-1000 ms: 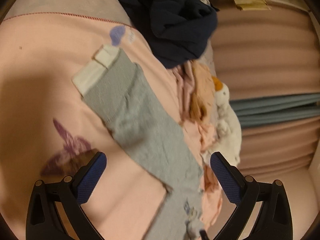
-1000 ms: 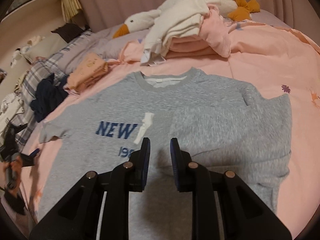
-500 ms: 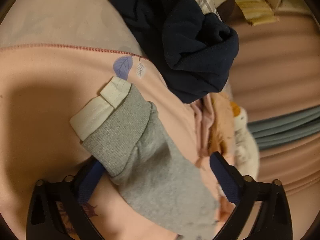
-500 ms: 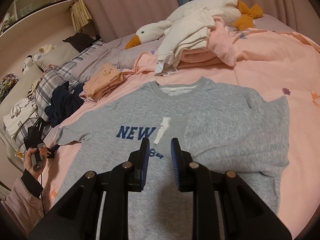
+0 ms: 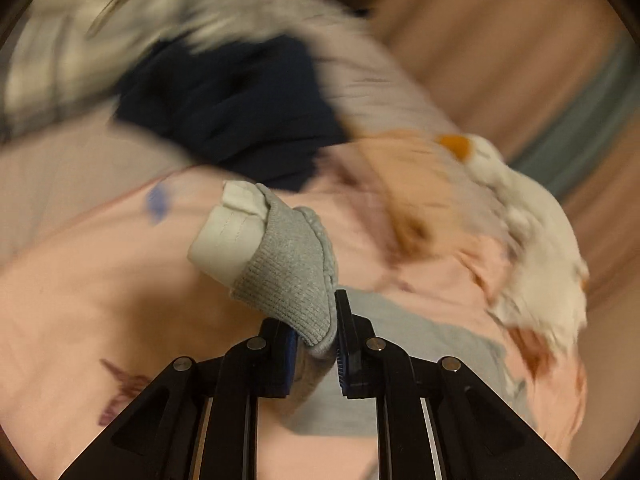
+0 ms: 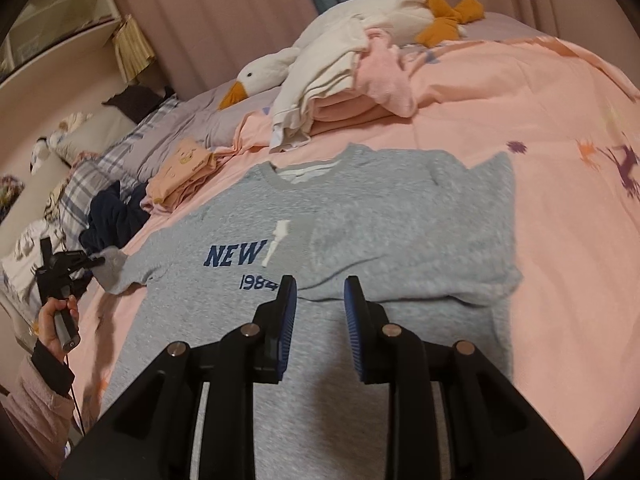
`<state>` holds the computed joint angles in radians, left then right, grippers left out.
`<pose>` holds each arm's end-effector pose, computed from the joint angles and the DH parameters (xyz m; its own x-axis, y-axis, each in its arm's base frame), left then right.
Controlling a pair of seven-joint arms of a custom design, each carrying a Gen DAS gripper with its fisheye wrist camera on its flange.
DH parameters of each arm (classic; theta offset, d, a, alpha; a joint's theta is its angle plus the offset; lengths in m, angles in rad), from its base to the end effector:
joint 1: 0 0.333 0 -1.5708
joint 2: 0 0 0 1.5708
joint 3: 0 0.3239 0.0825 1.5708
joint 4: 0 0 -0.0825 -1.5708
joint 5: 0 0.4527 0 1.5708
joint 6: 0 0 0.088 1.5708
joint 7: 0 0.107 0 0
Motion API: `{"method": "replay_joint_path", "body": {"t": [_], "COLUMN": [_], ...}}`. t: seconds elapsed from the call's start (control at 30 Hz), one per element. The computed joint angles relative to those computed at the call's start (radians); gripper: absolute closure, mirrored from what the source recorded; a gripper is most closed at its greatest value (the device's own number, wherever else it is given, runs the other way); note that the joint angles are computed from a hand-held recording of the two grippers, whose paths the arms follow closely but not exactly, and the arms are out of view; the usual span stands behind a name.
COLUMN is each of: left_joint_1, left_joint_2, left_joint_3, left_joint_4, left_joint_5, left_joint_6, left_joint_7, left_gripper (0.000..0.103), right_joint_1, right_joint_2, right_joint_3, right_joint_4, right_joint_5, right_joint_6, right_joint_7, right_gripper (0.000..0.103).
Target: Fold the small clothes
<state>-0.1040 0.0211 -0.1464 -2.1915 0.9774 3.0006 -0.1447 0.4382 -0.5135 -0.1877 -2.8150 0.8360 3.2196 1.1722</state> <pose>0.5861 -0.2113 0.4120 0.3140 -0.8340 0.4537 -0.5805 -0.5468 -0.6034 0.4276 0.0409 0.3863 -0.0597 -0.9250 -0.3753 -0.6660 0.3169 -0.6753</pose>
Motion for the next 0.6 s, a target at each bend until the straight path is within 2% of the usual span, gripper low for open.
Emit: {"method": "replay_joint_path", "body": {"t": [0.1, 0.23, 0.33, 0.37, 0.47, 0.5, 0.53, 0.57, 0.6], "left_joint_1": [-0.040, -0.119, -0.175, -0.192, -0.227, -0.229, -0.237, -0.246, -0.253], "left_joint_2": [0.021, 0.074, 0.155, 0.186, 0.291, 0.309, 0.340, 0.362, 0.384], "left_joint_3": [-0.030, -0.074, -0.106, -0.115, -0.155, -0.167, -0.182, -0.191, -0.200], "left_joint_4": [0.072, 0.170, 0.253, 0.283, 0.368, 0.378, 0.405, 0.426, 0.442], "left_joint_5": [0.054, 0.046, -0.049, -0.084, -0.215, -0.259, -0.304, -0.339, -0.372], "left_joint_6": [-0.021, -0.074, -0.108, -0.133, -0.212, -0.237, -0.279, -0.311, -0.331], "left_joint_7": [0.053, 0.220, 0.403, 0.462, 0.653, 0.711, 0.774, 0.821, 0.868], "left_gripper": [0.089, 0.089, 0.089, 0.089, 0.089, 0.086, 0.073, 0.054, 0.046], "right_joint_1": [0.024, 0.094, 0.143, 0.175, 0.223, 0.234, 0.237, 0.228, 0.223], "right_joint_2": [-0.024, -0.063, -0.083, -0.093, -0.108, -0.113, -0.113, -0.108, -0.104], "right_joint_3": [-0.033, -0.115, -0.177, -0.216, -0.276, -0.290, -0.295, -0.289, -0.284], "right_joint_4": [-0.020, -0.048, -0.058, -0.062, -0.066, -0.067, -0.066, -0.062, -0.059], "right_joint_5": [0.010, 0.006, -0.001, -0.004, -0.011, -0.014, -0.015, -0.015, -0.010], "right_joint_6": [0.011, 0.030, 0.035, 0.041, 0.039, 0.038, 0.030, 0.011, 0.003], "right_joint_7": [-0.001, -0.016, -0.022, -0.027, -0.025, -0.027, -0.027, -0.026, -0.031], "right_gripper": [0.077, 0.076, 0.075, 0.075, 0.072, 0.071, 0.068, 0.066, 0.066]}}
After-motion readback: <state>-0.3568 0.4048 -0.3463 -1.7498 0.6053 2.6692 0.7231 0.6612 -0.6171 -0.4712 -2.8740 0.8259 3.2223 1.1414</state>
